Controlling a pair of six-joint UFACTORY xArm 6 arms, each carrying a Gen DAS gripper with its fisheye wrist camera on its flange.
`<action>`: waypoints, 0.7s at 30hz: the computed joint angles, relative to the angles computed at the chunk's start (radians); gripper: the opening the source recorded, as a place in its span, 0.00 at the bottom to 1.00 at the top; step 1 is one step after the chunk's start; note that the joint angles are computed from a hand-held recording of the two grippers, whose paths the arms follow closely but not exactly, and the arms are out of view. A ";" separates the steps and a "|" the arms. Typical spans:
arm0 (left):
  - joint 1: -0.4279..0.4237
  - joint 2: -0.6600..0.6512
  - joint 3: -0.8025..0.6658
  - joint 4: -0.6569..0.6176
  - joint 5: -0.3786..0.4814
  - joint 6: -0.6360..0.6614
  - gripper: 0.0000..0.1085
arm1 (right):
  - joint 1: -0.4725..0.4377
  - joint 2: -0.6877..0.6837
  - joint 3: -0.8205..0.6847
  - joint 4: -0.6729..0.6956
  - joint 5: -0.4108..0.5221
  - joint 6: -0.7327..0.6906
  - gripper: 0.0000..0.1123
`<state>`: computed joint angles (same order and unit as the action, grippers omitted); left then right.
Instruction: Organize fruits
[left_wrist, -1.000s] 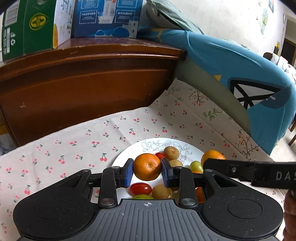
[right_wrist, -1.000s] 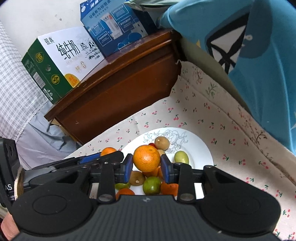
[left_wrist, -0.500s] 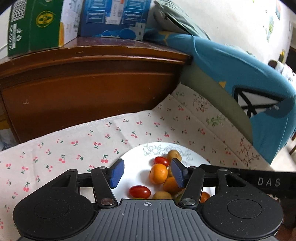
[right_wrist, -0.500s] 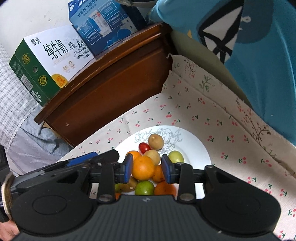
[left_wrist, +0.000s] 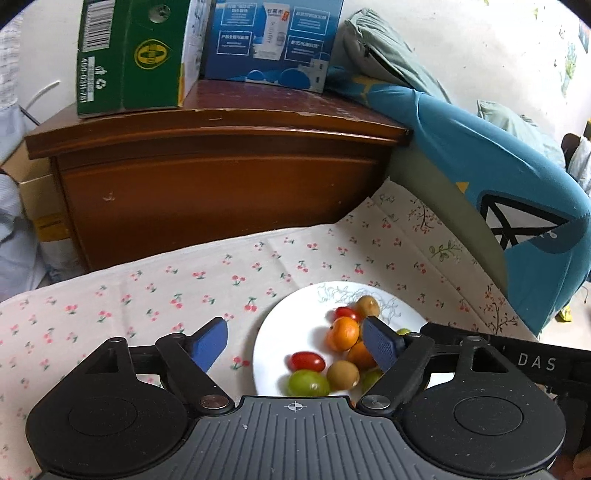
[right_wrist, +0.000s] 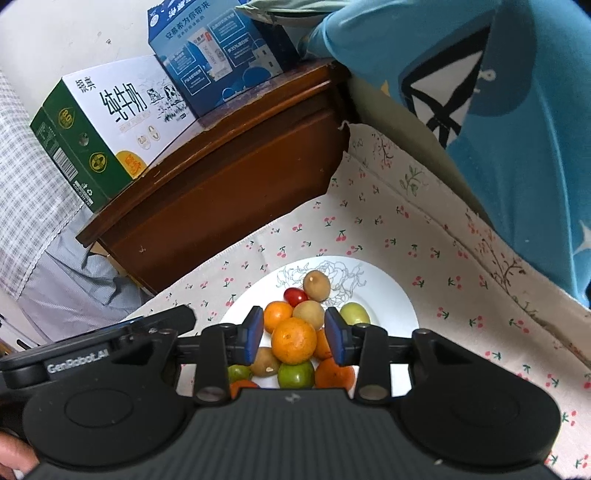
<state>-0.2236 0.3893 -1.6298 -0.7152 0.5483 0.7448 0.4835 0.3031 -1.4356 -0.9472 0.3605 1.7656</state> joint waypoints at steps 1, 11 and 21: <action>0.002 -0.009 0.008 0.013 0.007 -0.008 0.75 | 0.004 -0.006 0.003 0.003 0.006 -0.005 0.39; 0.011 -0.130 0.156 0.160 0.010 -0.120 0.81 | 0.057 -0.049 0.012 0.070 0.096 -0.069 0.57; 0.012 -0.230 0.265 0.213 -0.001 -0.146 0.85 | 0.119 -0.090 0.012 0.098 0.201 -0.098 0.71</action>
